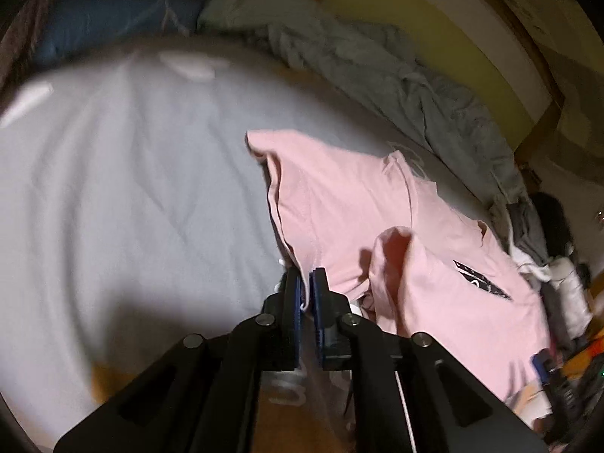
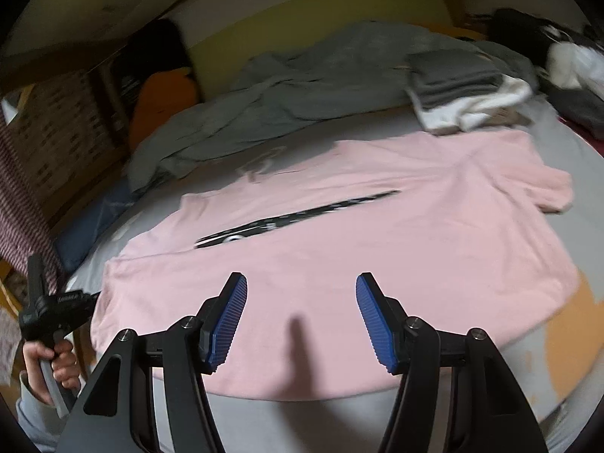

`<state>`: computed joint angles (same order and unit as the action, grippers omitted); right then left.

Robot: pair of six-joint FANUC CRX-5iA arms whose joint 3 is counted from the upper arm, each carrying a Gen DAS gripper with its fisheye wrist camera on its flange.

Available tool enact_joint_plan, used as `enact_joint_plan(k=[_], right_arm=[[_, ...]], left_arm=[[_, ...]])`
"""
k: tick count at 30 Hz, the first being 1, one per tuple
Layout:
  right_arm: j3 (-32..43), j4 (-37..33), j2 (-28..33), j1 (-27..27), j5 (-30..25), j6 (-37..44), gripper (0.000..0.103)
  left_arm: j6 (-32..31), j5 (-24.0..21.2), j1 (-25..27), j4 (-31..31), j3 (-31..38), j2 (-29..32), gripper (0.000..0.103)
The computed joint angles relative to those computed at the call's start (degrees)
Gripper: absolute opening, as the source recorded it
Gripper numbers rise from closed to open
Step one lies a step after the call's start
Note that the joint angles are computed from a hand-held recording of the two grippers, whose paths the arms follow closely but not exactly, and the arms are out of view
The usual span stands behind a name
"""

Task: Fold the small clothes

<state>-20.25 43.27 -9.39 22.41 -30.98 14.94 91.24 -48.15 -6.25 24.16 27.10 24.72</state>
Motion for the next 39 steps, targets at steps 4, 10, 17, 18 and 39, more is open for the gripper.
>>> enact_joint_plan(k=[4,10,17,18,39], right_arm=[[-6.0,10.0,-4.5,-0.3,-3.9,-6.4,0.062],[-12.2,13.3,-10.0,-1.2,-13.0,-10.0,0.062],[-9.7,-7.0,-11.1,-8.5,-3.3,-1.9,0.062],[-8.6,-10.5,-10.5,-9.2,-2.5,0.1,0.062],[-4.2,-17.7,-6.3,-12.7,-1.2,2.2,0.008]], left_arm=[[-3.5,17.6,-2.6,-5.0,-12.3,-10.0,0.022],[-2.4,24.0,-5.8,-5.6,-18.9,-14.2,0.027],[2.8,18.4,-9.9,-10.8,-17.4,-13.6,0.038],[3.7,16.0,-10.0,-10.0,-16.8,-12.8,0.038],[19.7,18.0,-9.3,-1.1,-23.4,-13.7,0.037]])
